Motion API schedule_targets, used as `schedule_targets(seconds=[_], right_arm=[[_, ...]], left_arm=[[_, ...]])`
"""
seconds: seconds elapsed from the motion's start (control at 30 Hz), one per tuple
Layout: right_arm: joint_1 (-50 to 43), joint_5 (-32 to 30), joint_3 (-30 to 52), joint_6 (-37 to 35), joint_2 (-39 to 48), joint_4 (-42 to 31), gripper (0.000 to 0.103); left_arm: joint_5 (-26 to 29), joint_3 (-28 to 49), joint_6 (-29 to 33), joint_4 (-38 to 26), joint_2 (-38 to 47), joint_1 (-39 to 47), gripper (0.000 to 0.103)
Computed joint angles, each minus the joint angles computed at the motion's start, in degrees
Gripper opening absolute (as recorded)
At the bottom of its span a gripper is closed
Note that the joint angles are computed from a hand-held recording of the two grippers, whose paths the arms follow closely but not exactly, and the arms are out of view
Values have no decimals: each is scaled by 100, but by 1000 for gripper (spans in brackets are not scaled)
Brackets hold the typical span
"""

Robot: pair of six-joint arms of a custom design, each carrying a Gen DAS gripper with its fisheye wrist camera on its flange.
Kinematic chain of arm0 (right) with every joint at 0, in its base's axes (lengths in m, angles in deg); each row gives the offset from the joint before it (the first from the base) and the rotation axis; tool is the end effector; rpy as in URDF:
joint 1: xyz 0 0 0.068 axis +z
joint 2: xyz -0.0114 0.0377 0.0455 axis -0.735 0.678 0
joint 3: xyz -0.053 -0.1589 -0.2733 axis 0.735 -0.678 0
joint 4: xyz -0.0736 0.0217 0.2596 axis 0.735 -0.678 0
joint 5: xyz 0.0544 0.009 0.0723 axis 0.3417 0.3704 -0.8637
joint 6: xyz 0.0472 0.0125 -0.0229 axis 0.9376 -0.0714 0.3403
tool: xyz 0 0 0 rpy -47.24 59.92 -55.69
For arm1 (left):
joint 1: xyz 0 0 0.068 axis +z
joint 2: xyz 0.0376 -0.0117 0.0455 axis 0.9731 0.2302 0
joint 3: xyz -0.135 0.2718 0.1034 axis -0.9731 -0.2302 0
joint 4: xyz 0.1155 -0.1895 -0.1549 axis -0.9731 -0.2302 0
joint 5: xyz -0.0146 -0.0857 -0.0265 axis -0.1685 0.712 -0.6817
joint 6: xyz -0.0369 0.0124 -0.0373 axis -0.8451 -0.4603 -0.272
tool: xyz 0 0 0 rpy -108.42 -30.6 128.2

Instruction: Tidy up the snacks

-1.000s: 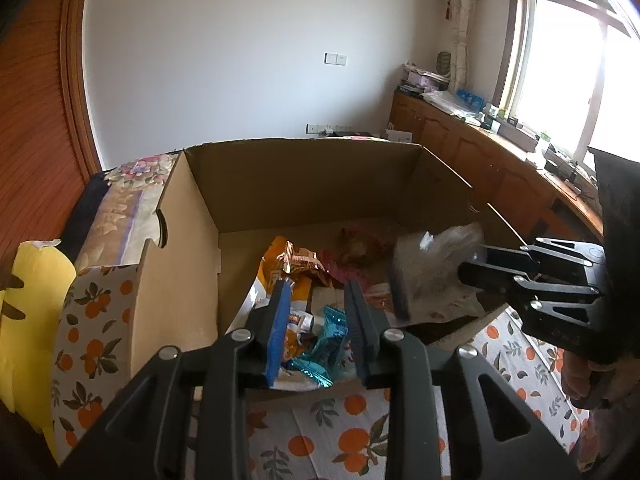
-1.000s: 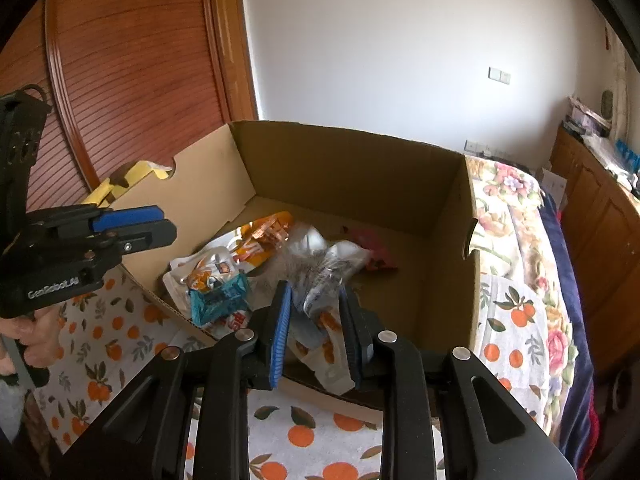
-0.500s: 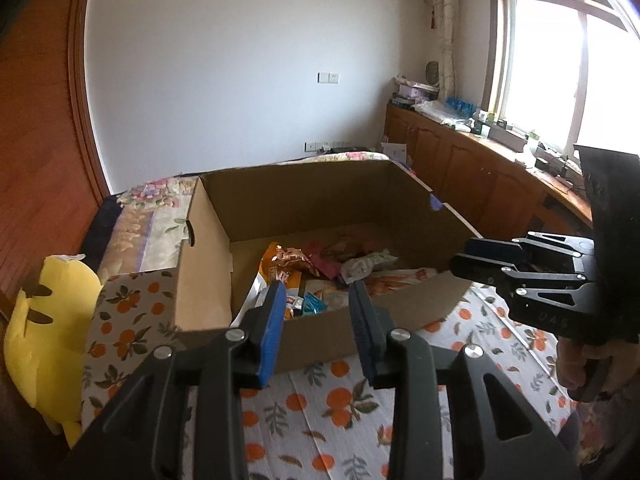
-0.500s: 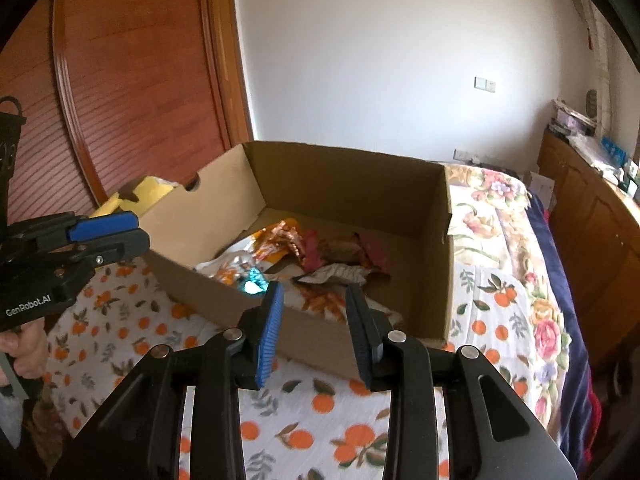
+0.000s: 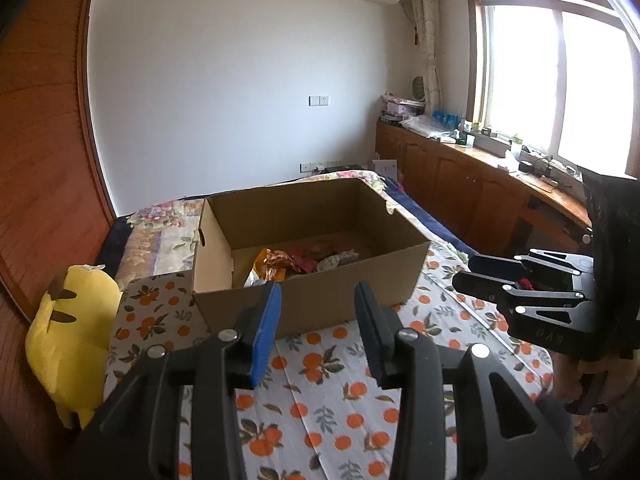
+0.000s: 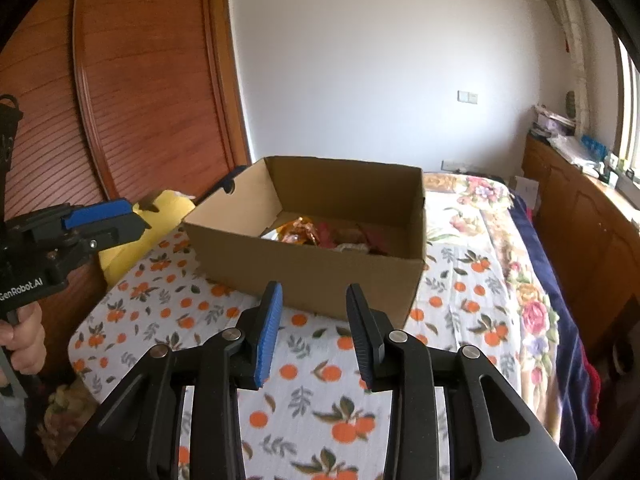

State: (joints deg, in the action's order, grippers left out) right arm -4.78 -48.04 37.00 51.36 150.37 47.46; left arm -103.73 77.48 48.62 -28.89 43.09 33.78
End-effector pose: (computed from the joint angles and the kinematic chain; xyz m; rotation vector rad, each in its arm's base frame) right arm 0.2638 0.2426 0.2909 -0.7227 2.1134 0.4716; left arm 0.1704 -0.1302 0.3141 -0.0362 2.1403 -0.0043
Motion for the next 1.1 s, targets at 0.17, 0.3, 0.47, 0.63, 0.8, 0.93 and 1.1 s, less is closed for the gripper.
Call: schedule_targets(seconds=[0.17,0.3,0.47,0.63,0.8,0.93,1.1], right_arm=[[145,198,-444,137,-585,-16,33],[291,370,-674,232,-971,-54,34],[544,652,-900,345,-1403,-134,36],[772,922,-1101,459,-1773,-206,45],[934,1154,-1265,528,-2034,-277,57],[994,1249,-1441,671,-2252,-285,74],[1080,1448,-1584,762,-2475,-287,87]], left_arm=[[-717,115,-651,-639,-150,-870,39],[-1242,251,-1305,-1222,-136,-1541,40],[-1816,533,-2486,-2259,143,-2262,44],[-2213,726,-3555,-3133,307,-2900,48],[-2430,970,-4562,-4043,533,-3388,49],[-2583,1127,-5442,-4814,721,-3698,52],[-2668,1147,-6484,-5618,980,-3971,68]])
